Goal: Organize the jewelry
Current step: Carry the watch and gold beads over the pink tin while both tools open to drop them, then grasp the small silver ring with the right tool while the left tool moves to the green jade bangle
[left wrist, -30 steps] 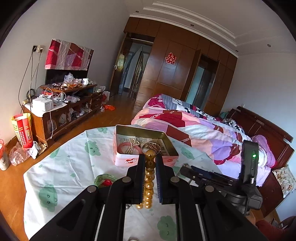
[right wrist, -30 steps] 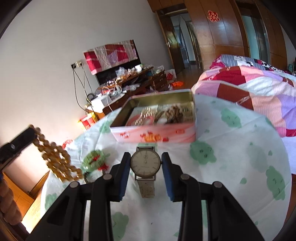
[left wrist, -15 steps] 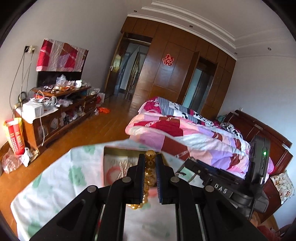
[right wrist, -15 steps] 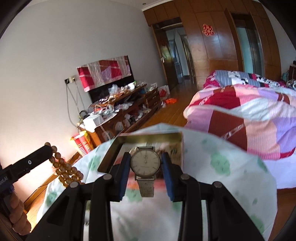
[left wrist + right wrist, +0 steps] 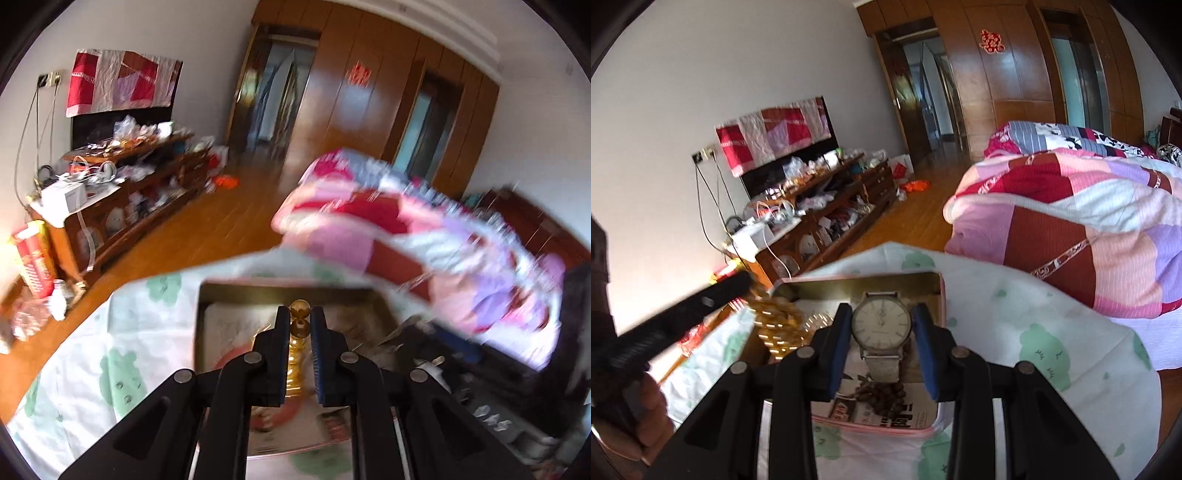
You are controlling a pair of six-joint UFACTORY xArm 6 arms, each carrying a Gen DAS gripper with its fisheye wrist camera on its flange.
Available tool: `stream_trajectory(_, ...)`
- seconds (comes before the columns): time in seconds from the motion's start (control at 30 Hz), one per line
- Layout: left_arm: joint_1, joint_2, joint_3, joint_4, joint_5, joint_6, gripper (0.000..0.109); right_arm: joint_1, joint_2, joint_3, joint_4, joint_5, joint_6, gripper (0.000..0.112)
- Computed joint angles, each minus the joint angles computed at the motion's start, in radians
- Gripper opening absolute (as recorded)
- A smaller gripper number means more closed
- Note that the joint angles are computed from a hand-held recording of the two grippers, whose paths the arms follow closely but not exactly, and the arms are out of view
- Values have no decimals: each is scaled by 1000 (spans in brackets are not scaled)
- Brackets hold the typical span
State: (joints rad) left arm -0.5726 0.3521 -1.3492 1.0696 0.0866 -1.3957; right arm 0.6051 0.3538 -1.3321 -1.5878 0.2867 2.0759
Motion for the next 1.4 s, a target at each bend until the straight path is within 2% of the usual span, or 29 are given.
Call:
stream_trajectory(0.13,-29,-1,25,-137,95,135,11,-1,46,-16,104,-8,-105,37)
stream_trajectory(0.2,-36,-14,41,-158,129,154,17,-2,60,-23,135,-13,-138,37)
stream_trajectory(0.27,-45,-32,57,-131,161,131,42,-3,79,-35,183,-16,-189,37)
stream_trajectory(0.33,-47,-44,62,-54,181,55,59,-6,94,-44,221,-23,-226,38)
stream_trajectory(0.37,-50,-55,70,2,194,-3,63,-3,99,-48,212,-17,-223,38)
stream_trajectory(0.43,-59,-83,93,49,223,-50,63,6,100,-51,200,-4,-225,42)
stream_trajectory(0.5,-67,-96,105,52,253,-50,64,14,93,-47,175,3,-208,57)
stream_trajectory(0.53,-74,-110,120,68,271,-64,64,19,85,-40,158,9,-189,58)
stream_trajectory(0.7,-91,-196,212,155,312,-161,64,50,33,11,99,47,-87,58)
stream_trajectory(0.97,-106,-325,364,200,327,-268,64,122,-1,53,188,124,-151,58)
stream_trajectory(1.03,-113,-356,400,205,332,-290,64,151,-16,66,206,168,-179,59)
stream_trajectory(1.23,-135,-471,533,225,368,-389,64,195,-60,129,180,160,-146,59)
stream_trajectory(1.4,-155,-528,615,243,382,-468,64,224,-98,206,228,170,-132,59)
